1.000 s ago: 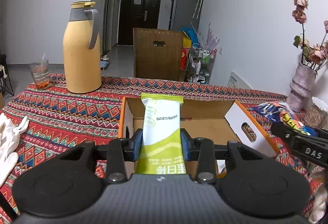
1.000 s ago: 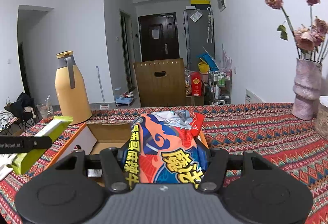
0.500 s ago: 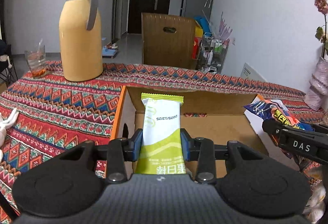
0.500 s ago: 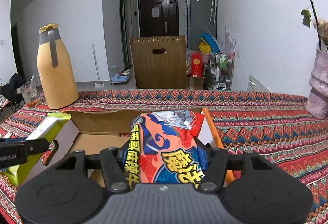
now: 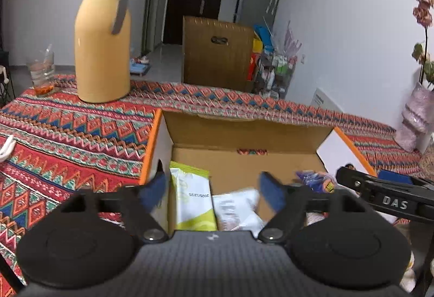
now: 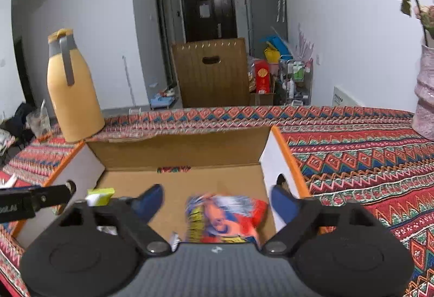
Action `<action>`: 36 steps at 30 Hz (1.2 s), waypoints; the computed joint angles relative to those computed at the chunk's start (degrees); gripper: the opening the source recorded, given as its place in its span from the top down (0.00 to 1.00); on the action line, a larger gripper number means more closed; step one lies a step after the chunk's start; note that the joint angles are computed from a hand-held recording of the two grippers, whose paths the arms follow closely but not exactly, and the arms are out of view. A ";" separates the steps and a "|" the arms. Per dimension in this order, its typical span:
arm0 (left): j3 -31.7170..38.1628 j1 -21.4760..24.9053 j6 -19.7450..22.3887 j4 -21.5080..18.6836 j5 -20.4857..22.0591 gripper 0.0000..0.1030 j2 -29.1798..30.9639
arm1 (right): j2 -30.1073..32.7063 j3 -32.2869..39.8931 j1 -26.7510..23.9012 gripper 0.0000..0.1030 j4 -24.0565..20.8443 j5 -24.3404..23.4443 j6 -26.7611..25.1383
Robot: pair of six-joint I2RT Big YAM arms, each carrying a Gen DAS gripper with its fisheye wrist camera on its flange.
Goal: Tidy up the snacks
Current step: 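Carry the chip bag and green-white bar into the orange box and open both tools, then move both tools back over the snack heap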
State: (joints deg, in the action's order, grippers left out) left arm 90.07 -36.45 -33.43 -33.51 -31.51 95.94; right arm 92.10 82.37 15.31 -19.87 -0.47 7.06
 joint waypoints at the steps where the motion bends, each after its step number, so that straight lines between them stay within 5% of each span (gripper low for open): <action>1: -0.48 -0.20 0.07 0.72 -0.65 0.08 -0.43 | -0.35 -0.36 -0.15 0.02 0.38 0.12 0.46; 2: -0.97 -0.39 0.11 1.46 -1.25 0.00 -0.92 | -0.60 -0.60 -0.20 0.00 0.75 0.38 1.08; 19: -0.85 -3.22 0.96 -0.45 -5.82 0.00 -4.02 | -7.95 -6.09 -0.61 0.00 5.13 2.18 0.48; 36: -9.38 -8.05 -0.53 -1.93 -7.57 0.00 -12.23 | -22.39 -19.66 1.42 0.00 5.47 5.09 -2.05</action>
State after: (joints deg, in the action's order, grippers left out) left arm 80.69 -44.50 -33.96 -35.44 -39.08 83.71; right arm 69.71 62.71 16.74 -14.40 4.62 5.00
